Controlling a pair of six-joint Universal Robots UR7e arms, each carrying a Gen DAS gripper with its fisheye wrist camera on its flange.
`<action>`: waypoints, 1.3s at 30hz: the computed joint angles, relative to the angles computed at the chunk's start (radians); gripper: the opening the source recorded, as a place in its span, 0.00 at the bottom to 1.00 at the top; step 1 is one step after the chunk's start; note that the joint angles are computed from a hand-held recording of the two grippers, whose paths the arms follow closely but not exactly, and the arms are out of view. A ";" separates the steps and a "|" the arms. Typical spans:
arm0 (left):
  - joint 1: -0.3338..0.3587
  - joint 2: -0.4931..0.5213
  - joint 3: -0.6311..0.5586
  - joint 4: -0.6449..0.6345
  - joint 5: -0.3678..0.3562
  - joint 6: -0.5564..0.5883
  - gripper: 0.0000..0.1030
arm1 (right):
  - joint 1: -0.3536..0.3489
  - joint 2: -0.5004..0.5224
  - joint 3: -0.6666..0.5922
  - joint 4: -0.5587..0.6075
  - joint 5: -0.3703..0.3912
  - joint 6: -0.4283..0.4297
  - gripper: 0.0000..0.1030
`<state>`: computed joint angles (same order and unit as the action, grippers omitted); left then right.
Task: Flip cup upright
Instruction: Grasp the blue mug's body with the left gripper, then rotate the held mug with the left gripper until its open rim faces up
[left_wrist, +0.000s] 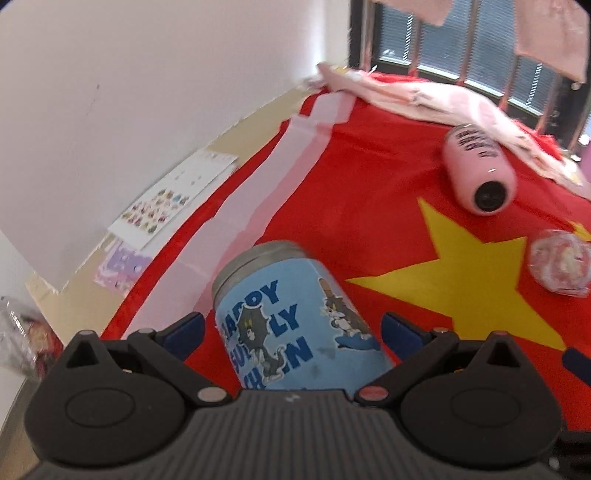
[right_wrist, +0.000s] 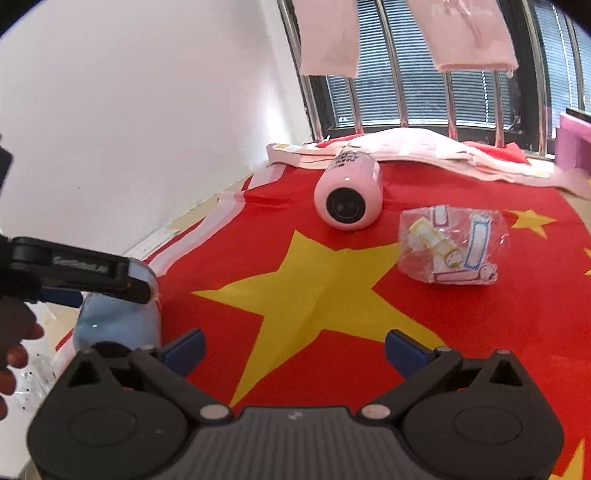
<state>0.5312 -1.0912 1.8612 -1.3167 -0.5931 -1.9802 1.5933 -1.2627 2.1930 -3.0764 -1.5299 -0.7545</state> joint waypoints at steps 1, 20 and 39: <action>0.008 -0.001 0.003 -0.017 -0.005 0.007 1.00 | -0.004 0.003 -0.001 0.007 0.007 -0.004 1.00; -0.012 -0.156 0.194 -0.415 -0.069 0.641 0.87 | 0.013 -0.056 0.077 -0.033 -0.023 -0.005 1.00; 0.020 -0.247 0.302 -0.637 -0.101 1.111 0.86 | 0.123 0.030 0.263 -0.414 -0.138 0.030 1.00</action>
